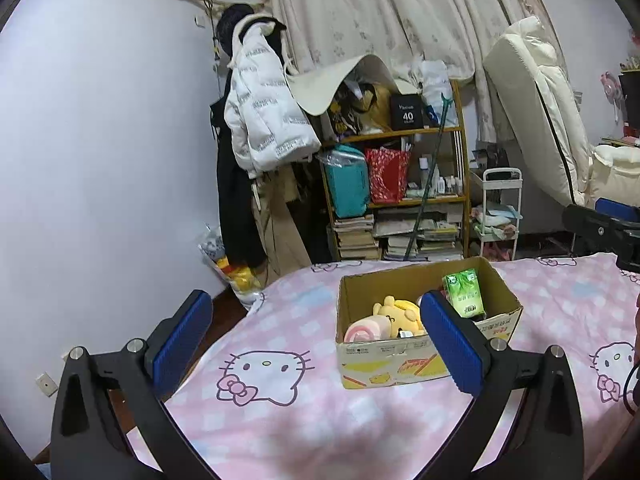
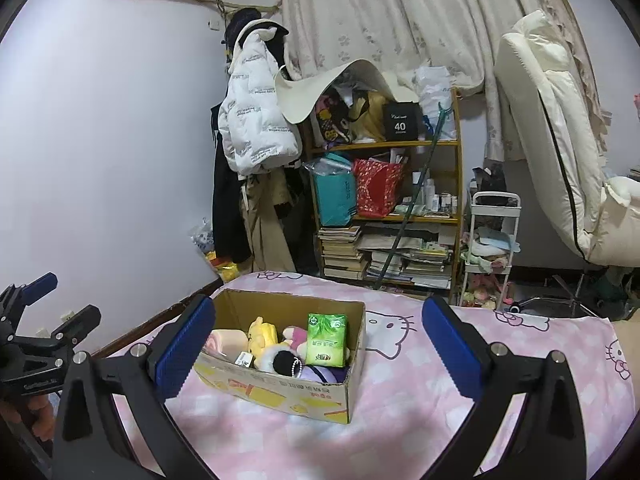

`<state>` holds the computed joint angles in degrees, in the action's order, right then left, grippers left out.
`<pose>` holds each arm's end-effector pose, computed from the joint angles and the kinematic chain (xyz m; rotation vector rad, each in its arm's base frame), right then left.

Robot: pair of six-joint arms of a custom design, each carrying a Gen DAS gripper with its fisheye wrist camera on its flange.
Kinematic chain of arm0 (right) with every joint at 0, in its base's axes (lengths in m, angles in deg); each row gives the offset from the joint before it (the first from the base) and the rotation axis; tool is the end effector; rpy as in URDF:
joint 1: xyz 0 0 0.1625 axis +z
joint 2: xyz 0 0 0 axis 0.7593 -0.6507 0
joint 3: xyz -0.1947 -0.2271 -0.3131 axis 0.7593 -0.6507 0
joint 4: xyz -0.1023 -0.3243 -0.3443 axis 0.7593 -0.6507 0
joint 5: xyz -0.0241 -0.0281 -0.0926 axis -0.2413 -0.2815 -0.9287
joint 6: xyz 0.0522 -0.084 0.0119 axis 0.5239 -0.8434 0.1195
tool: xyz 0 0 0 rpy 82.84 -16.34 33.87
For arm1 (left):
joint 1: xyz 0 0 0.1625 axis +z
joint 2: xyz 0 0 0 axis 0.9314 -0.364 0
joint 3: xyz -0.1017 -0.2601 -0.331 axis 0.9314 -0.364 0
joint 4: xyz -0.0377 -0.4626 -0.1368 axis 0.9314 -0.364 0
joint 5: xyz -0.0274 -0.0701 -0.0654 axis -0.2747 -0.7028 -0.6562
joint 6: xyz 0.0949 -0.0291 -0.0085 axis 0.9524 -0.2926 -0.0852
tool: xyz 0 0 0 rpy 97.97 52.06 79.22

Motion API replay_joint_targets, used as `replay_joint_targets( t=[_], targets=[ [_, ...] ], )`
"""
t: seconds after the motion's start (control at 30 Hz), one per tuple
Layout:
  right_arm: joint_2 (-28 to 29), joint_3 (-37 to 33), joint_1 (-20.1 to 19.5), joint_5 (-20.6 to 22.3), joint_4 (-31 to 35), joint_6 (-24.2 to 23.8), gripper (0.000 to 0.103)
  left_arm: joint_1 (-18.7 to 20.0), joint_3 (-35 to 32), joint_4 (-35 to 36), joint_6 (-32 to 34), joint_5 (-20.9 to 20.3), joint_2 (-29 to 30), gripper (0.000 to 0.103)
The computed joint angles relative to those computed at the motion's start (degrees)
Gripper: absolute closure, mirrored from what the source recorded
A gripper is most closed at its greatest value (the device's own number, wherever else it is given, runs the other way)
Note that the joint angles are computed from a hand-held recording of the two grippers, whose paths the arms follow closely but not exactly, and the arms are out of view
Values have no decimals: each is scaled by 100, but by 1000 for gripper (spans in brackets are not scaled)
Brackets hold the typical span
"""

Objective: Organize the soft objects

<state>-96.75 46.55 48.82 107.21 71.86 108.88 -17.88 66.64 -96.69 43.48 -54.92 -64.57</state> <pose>0.1914 -0.8022 0.4167 0.0967 -1.8166 1.5639 -0.4845 -0.8795 0.1482 1.2851 2.0362 -1.2026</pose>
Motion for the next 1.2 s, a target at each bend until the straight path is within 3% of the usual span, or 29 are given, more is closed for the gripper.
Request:
replay_joint_targets(
  t=[0.13, 0.43, 1.2],
  targets=[
    [-92, 213, 7, 92, -207, -127, 0, -9, 377, -392, 79, -49, -183, 1],
    [-302, 688, -49, 7, -588, -198, 0, 72, 594, -268, -211, -186, -332, 1],
    [-230, 715, -141, -28, -588, -195, 0, 115, 391, -330, -108, -122, -135, 1]
  ],
)
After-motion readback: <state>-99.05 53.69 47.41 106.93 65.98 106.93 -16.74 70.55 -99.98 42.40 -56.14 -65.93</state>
